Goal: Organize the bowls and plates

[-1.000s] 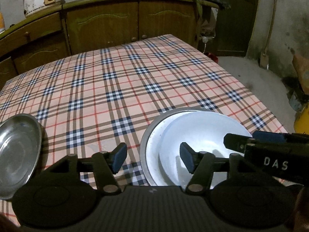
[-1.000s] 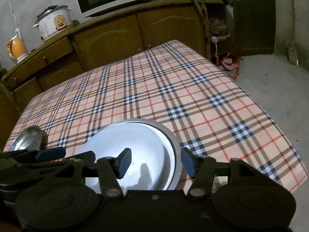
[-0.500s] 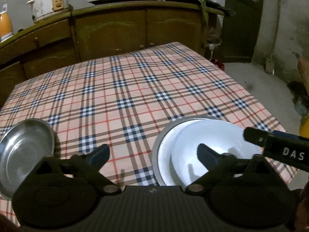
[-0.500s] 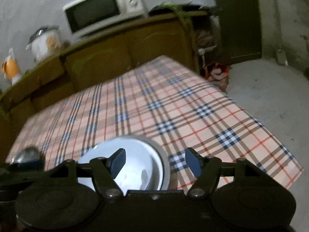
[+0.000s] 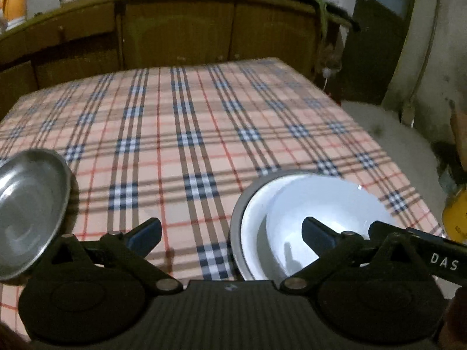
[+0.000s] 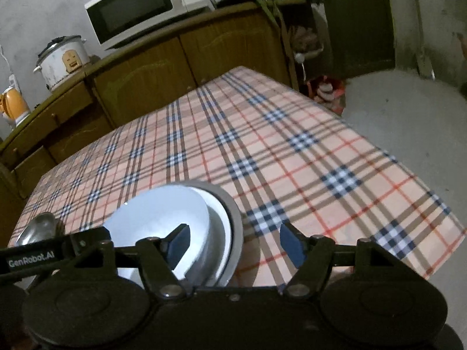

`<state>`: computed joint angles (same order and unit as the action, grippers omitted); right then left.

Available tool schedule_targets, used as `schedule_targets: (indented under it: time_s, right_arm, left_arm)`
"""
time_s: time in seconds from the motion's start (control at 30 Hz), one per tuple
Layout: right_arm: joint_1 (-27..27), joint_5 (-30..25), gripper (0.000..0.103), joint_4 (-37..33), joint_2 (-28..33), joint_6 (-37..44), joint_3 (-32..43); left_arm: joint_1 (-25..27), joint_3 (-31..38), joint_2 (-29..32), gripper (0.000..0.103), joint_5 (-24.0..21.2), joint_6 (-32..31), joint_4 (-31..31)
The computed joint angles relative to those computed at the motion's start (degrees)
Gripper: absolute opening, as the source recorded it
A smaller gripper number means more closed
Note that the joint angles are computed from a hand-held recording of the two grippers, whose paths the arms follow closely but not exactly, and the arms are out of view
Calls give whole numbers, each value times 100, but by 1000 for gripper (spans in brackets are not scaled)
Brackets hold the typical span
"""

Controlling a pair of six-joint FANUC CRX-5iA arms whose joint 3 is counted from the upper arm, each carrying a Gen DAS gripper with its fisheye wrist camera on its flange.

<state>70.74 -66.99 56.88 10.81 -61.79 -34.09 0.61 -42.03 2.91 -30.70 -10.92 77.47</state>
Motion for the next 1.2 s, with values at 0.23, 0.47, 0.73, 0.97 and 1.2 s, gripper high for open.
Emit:
schedule_targets:
  time_s: [0.23, 0.47, 0.73, 0.97, 1.2]
  right_arm:
    - [-125, 336, 81, 38, -2, -39, -91]
    - [-312, 783, 81, 267, -99, -264, -320]
    - [-668, 1426, 80, 858, -202, -543, -620]
    - [-1015, 1964, 77, 1626, -348, -1163, -978]
    - [-1306, 2266, 51, 2422, -386, -1916, -1155]
  left_arm:
    - [-117, 26, 122, 103, 218, -162, -40]
    - [3, 391, 459, 103, -17, 297, -773]
    - [67, 665, 813, 103, -473, 336, -996]
    - [218, 1083, 1320, 95, -1259, 630, -1063]
    - [145, 927, 1267, 69, -1465, 349, -720]
